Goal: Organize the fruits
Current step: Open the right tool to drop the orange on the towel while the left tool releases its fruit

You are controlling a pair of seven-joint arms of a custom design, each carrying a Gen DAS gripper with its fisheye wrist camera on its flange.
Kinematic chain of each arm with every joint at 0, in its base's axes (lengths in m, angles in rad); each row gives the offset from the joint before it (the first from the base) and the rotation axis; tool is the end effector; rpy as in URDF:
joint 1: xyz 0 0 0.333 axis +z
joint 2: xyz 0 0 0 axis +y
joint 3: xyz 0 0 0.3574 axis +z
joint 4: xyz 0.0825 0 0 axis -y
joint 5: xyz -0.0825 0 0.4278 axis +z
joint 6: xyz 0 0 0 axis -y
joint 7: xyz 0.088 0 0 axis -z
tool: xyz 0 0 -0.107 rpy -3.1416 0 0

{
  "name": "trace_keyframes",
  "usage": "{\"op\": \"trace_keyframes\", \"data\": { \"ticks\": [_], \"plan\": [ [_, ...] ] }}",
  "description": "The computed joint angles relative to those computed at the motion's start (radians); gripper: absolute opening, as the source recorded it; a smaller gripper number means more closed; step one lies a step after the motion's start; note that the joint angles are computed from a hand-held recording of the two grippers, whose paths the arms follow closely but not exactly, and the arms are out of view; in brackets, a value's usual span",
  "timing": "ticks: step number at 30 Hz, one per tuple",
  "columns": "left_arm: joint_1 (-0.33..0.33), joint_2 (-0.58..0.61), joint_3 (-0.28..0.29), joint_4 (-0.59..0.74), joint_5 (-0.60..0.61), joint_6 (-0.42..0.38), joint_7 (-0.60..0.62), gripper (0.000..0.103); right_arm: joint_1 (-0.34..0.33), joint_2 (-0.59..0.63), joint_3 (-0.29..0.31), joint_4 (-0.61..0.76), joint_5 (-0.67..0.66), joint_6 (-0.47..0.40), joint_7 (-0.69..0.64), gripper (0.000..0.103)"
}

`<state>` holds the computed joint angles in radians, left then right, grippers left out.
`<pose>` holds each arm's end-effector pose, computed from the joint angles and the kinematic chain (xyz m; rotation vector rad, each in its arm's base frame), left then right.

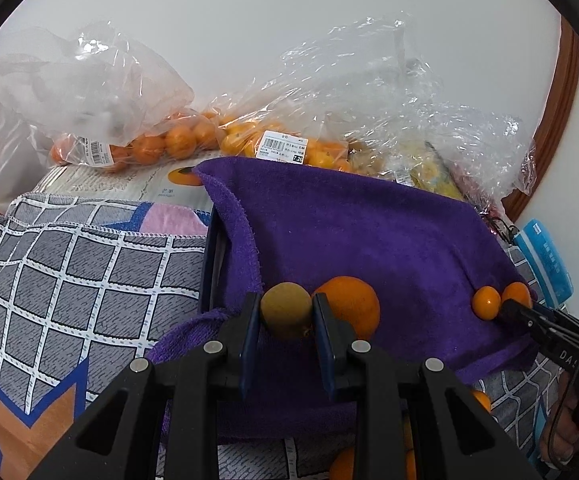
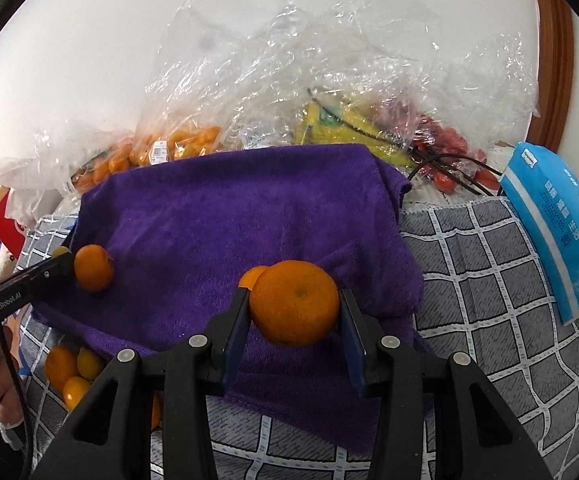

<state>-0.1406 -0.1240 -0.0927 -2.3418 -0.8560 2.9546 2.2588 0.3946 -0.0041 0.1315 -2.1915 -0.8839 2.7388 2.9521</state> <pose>0.5484 -0.0798 0.4677 -1.7196 1.9744 -1.0131 0.5041 0.3277 0.4539 -1.6469 1.8645 -0.5974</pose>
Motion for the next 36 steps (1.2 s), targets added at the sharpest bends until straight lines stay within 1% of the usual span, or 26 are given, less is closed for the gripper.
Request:
{"op": "trace_keyframes", "data": {
  "ticks": [6,13,17,20,25,27,32,36],
  "plan": [
    [0.003,-0.002,-0.003,-0.004,0.018,0.001,-0.018,0.025,0.006,-0.002,0.003,0.004,-0.019,-0.026,0.002,0.043],
    [0.0,-0.003,-0.003,-0.008,0.042,0.01,-0.037,0.025,0.006,-0.005,0.005,0.003,-0.029,-0.028,0.004,0.043],
    [-0.002,-0.004,0.0,-0.009,0.041,0.011,-0.037,0.025,0.004,-0.018,0.007,-0.004,-0.083,-0.019,0.057,0.044],
    [-0.003,-0.004,0.0,-0.009,0.043,0.012,-0.039,0.025,0.003,-0.025,0.013,-0.002,-0.117,-0.033,0.092,0.047],
    [-0.005,-0.006,0.002,-0.008,0.039,0.007,-0.036,0.025,0.001,-0.038,0.021,-0.004,-0.165,-0.048,0.142,0.047],
    [-0.01,-0.008,0.006,-0.006,0.02,0.0,-0.02,0.025,0.002,-0.041,0.024,-0.003,-0.18,-0.055,0.155,0.047],
    [-0.023,-0.02,0.014,-0.006,-0.04,-0.015,0.035,0.03,0.008,-0.044,0.035,0.003,-0.251,-0.078,0.212,0.047],
    [-0.032,-0.033,0.01,-0.012,-0.073,-0.006,0.071,0.038,0.015,-0.049,0.039,0.006,-0.279,-0.091,0.231,0.047]
  ]
}}
